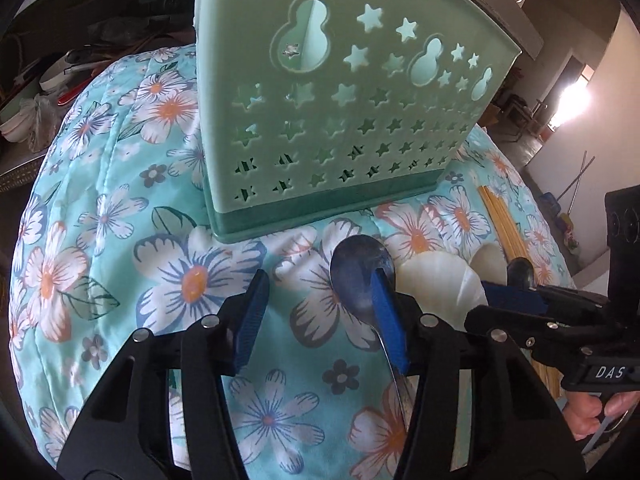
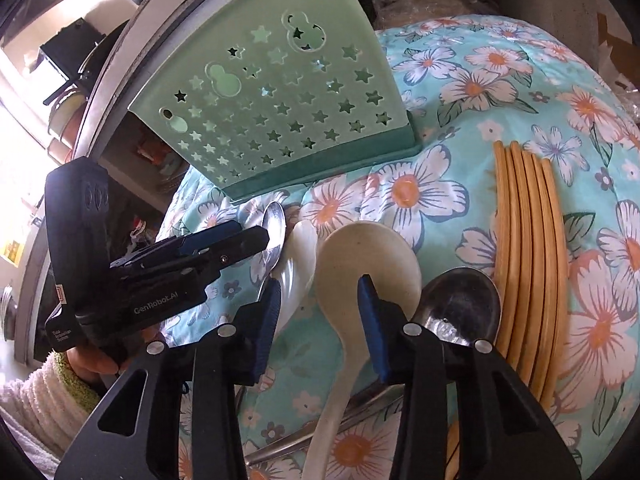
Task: Organize utensils
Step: 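Grasp a white plastic spoon with the right tool while the left tool grasps a metal spoon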
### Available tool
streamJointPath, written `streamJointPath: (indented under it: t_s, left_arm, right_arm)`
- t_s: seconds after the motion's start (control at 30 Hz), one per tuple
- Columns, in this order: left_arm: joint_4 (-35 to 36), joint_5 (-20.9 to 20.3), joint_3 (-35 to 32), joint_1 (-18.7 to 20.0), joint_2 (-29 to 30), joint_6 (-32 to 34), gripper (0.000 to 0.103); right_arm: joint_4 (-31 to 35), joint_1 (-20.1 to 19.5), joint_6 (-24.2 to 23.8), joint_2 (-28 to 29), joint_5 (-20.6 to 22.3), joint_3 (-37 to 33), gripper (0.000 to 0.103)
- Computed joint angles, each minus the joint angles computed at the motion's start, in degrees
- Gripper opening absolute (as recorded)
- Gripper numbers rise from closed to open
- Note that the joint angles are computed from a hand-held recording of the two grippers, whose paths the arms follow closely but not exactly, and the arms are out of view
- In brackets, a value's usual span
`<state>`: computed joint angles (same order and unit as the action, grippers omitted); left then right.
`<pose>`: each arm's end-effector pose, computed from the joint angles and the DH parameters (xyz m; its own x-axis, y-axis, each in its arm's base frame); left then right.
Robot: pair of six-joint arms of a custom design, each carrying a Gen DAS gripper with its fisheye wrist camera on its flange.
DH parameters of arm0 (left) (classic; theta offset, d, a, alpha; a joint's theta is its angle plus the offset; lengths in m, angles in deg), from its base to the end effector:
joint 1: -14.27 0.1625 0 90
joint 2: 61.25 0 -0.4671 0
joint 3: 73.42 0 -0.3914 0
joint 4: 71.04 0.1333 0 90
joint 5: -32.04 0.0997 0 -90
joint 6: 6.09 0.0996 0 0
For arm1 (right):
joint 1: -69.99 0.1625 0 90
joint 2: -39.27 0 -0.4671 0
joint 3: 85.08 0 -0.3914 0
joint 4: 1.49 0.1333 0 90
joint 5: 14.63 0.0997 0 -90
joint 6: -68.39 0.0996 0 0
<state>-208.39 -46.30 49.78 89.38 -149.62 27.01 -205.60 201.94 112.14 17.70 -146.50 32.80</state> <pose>0.0319 -0.4773 0.3323 -0.6653 0.6906 -0.2837 0.7332 0.6760 -0.0739 0.3899 -0.3339 -0.0949 -0.9387 0.2397 0.2477 0.0175 0.7508 -0.6603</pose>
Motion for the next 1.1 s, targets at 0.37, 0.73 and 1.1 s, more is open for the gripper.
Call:
streamJointPath:
  t_s: [0.37,0.73,1.1]
  left_arm:
    - [-1.68,-0.07,0.25,-1.48,2.4,1.0,0.048]
    - [-2.43,-0.43,1.39,-2.31,2.46,0.85,0.018]
    - [-8.07,1.68,3.98,-3.27,1.63,2.67,0.002]
  right_arm:
    - [-5.82,-1.68,-2.5,0.57,1.7,1.33,0.028]
    - [-6.61,-3.32,-4.42,0.88,4.85,0.43,0.01]
    - [-6.87,-3.5,-3.79,0.5,5.47,0.67,0.006]
